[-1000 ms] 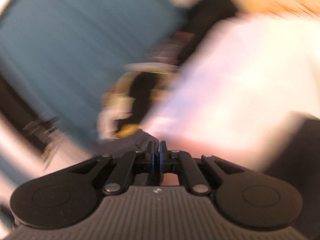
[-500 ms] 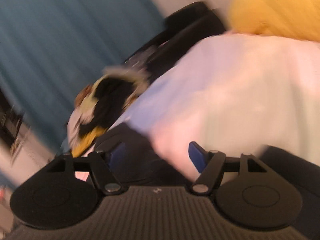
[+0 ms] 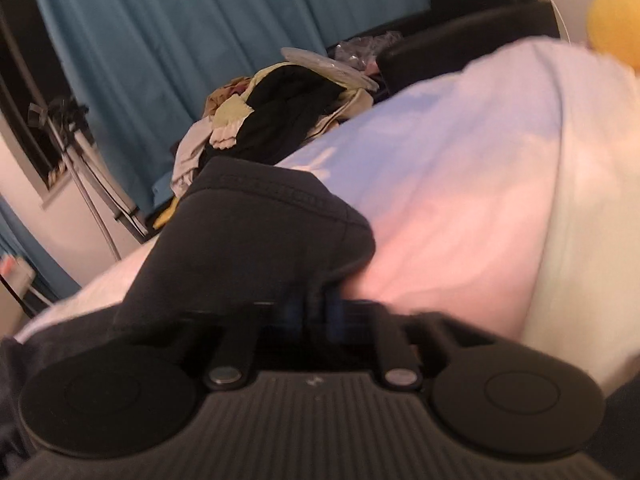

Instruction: Fold clothes

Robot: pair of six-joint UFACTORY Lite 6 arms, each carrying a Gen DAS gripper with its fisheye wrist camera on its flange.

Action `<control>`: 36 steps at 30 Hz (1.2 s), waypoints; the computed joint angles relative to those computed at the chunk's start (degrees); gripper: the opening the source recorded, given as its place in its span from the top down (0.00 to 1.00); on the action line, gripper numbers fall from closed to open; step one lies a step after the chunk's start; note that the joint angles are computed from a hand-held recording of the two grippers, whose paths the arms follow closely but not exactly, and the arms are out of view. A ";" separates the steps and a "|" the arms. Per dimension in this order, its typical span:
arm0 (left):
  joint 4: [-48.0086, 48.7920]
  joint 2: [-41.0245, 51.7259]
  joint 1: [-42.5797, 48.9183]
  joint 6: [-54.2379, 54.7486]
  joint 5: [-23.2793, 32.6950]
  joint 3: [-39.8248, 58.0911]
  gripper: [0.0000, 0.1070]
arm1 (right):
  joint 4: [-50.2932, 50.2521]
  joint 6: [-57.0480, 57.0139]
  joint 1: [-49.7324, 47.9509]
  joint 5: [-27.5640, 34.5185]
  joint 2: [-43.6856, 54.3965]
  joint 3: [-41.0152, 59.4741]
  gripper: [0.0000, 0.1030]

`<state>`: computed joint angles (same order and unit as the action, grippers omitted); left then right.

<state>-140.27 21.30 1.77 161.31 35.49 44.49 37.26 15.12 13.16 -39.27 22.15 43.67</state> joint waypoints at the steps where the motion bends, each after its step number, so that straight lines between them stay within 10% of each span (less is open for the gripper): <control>1: 0.59 -0.10 0.17 -0.60 0.06 -0.03 0.04 | 4.88 -2.89 1.21 -1.79 -0.93 -0.33 0.90; 8: -0.72 -2.00 0.81 2.65 4.80 -2.96 0.04 | 24.06 -11.80 2.38 -18.10 -5.08 -4.39 0.91; 16: -3.03 0.79 -1.19 4.28 2.98 -0.99 0.04 | 16.12 -7.80 -4.29 -15.57 8.46 -3.54 0.87; 22: -3.73 1.90 -1.88 4.95 1.75 0.18 0.04 | 16.44 -9.34 -0.93 -14.90 1.78 -6.80 0.51; 36: 16.88 -7.93 5.56 -11.07 1.26 -3.07 0.04 | 61.70 -43.75 44.46 -20.34 -35.93 -14.87 0.45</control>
